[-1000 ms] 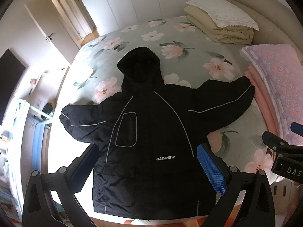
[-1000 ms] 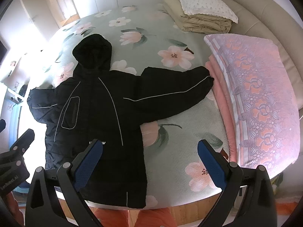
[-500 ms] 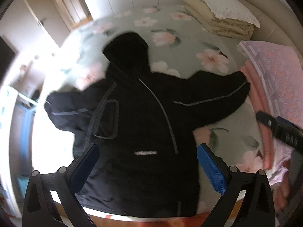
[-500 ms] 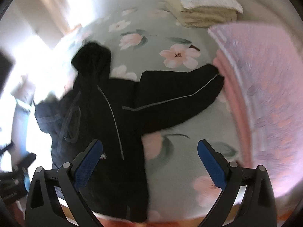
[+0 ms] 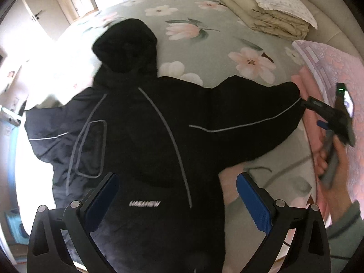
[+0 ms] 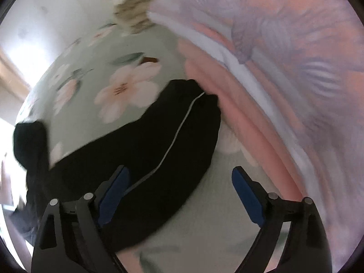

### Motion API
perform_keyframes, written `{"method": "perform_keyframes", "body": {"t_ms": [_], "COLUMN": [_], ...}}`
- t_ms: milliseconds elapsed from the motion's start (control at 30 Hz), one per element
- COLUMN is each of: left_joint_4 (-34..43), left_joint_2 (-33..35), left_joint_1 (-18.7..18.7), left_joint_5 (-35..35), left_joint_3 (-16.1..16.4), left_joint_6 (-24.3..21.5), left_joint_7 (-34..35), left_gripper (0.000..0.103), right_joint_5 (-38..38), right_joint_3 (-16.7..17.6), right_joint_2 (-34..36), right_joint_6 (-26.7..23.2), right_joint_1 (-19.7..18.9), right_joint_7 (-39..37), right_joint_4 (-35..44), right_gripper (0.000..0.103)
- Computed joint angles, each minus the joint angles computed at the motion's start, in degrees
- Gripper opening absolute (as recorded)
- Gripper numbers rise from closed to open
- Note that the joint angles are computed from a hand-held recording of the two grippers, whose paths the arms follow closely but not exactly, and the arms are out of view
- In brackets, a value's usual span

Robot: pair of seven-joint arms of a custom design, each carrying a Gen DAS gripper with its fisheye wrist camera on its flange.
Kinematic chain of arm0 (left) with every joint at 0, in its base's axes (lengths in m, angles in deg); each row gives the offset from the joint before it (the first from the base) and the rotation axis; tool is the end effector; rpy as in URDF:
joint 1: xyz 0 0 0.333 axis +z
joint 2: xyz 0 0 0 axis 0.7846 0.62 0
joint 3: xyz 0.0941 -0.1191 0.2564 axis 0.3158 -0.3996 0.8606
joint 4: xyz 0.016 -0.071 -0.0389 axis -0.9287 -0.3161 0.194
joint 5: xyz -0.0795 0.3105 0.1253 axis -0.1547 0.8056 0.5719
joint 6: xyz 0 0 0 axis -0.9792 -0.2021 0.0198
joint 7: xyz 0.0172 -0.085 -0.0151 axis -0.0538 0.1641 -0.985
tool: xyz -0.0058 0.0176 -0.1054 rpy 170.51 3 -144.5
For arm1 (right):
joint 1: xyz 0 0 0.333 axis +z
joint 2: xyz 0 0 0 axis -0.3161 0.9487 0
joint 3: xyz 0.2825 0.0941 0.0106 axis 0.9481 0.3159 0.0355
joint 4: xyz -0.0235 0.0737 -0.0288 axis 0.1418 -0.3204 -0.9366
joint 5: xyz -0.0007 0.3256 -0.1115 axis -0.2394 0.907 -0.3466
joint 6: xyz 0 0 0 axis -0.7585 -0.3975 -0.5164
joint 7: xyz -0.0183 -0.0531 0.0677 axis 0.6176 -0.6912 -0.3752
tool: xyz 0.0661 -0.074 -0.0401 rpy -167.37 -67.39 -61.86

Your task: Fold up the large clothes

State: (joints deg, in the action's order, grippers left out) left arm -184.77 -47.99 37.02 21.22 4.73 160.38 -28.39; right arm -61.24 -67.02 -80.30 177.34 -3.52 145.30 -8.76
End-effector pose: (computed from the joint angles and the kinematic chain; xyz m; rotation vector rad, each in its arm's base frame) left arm 0.3547 -0.2354 0.6641 -2.3637 1.6396 -0.2400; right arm 0.5628 0.1745 0.5558 -1.7965 2.0895 -0.2488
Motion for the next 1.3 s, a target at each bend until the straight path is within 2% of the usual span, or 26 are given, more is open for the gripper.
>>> {"method": "perform_keyframes", "body": {"t_ms": [100, 200, 300, 367, 400, 433, 467, 500, 533, 600, 633, 700, 767, 800, 833, 867, 900, 933, 1000, 1067, 1133, 1233, 1300], "left_joint_4": [-4.0, -7.46, -10.4, -11.33, -11.79, -11.97, -11.98, -12.09, -12.2, -10.64, -10.11, -8.52, -6.43, -4.81, -3.97, -1.77, -0.02, 1.76, 2.79, 3.89, 4.13, 3.23, -1.39], "left_joint_2": [0.98, 3.12, 5.24, 7.09, 8.39, 9.03, 10.4, 11.17, 11.82, 14.78, 15.9, 19.08, 22.74, 25.6, 26.92, 29.99, 32.0, 33.88, 35.66, 36.46, 36.8, 35.13, 30.69], "left_joint_1": [0.26, 0.45, 0.68, 0.92, 1.21, 1.34, 1.61, 1.8, 1.96, 2.13, 2.14, 2.08, 1.87, 1.66, 1.28, 0.78, 0.31, -0.59, -2.24, -3.77, -4.12, -3.39, -2.26], "left_joint_5": [1.54, 3.39, 4.92, 5.47, 6.24, 6.32, 6.03, 5.75, 5.3, 3.21, 2.16, -1.74, -4.75, -6.15, -6.21, -6.1, -5.8, -4.41, -1.15, 1.66, 2.63, 0.79, -1.88], "left_joint_3": [0.27, 0.55, 1.22, 1.84, 2.17, 2.51, 3.09, 3.52, 3.89, 4.55, 4.74, 4.97, 4.82, 4.6, 4.62, 4.59, 4.81, 5.24, 6.08, 6.67, 6.85, 6.28, 5.66], "left_joint_6": [5.57, 10.46, 15.36, 18.1, 20.24, 21.38, 23.62, 25.45, 27.29, 30.37, 31.93, 35.95, 38.62, 39.92, 40.18, 39.81, 38.53, 36.84, 36.94, 36.35, 36.37, 35.87, 38.39], "left_joint_7": [0.43, 1.48, 2.38, 3.5, 3.71, 4.09, 4.98, 5.63, 6.35, 9.67, 11.25, 15.55, 18.67, 20.36, 20.68, 21.15, 21.01, 19.95, 18.06, 16.05, 15.32, 15.54, 15.86], "left_gripper": [0.102, 0.102, 0.098, 0.095, 0.095, 0.095, 0.094, 0.094, 0.092, 0.089, 0.084, 0.082, 0.082, 0.082, 0.078, 0.071, 0.069, 0.069, 0.075, 0.079, 0.079, 0.079, 0.077], "right_joint_5": [0.52, -0.33, 2.64, 2.02, 2.48, 3.07, 3.05, 2.51, 1.77, -1.14, -4.44, -14.1, -18.12, -17.09, -16.97, -19.79, -21.42, -22.33, -22.87, -20.1, -16.45, -16.81, -14.94], "right_joint_3": [-0.76, -1.79, -1.59, -2.06, -1.5, -0.9, -0.59, -0.58, -0.54, -1.03, -1.88, -3.61, -3.45, -3.01, -2.39, -1.4, -0.7, -0.2, 0.09, -0.41, -1.02, -1.13, -0.91], "right_joint_2": [7.16, 12.88, 16.33, 16.72, 16.51, 16.42, 15.65, 14.5, 13.14, 8.28, 5.0, -1.37, -8.15, -10.06, -10.77, -10.75, -10.12, -9.11, -6.51, -3.69, -1.97, -1.86, -3.59], "right_joint_6": [1.91, 3.78, 6.36, 9.87, 11.62, 11.31, 11.98, 12.32, 12.41, 13.52, 13.61, 12.81, 12.58, 12.62, 11.62, 10.02, 9.35, 8.76, 7.63, 6.69, 7.18, 6.22, 7.36], "right_joint_1": [-0.55, -0.51, -1.92, -1.64, -1.89, -2.09, -1.9, -1.46, -0.99, 0.34, 1.34, 2.68, 1.06, 0.14, -0.56, -1.07, -1.37, -1.5, -1.58, -1.93, -2.48, -1.76, -1.7], "right_joint_7": [1.48, 3.53, 4.08, 4.3, 2.75, 1.12, -0.25, -1.19, -2.24, -3.03, -1.75, 3.99, 6.32, 5.18, 4.35, 4.59, 4.57, 4.57, 4.51, 3.61, 2.53, 2.6, 1.37], "right_joint_4": [4.42, 8.11, 9.1, 7.86, 7.0, 7.01, 6.05, 4.93, 3.84, -0.09, -2.39, -6.55, -11.96, -14.08, -15.2, -16.34, -16.74, -16.87, -16.98, -16.65, -16.82, -16.13, -16.84], "right_gripper": [0.084, 0.083, 0.083, 0.079, 0.067, 0.049, 0.041, 0.027, 0.021, 0.018, 0.017, 0.017, 0.017, 0.017, 0.016, 0.016, 0.016, 0.016, 0.016, 0.016, 0.018, 0.018, 0.018]}}
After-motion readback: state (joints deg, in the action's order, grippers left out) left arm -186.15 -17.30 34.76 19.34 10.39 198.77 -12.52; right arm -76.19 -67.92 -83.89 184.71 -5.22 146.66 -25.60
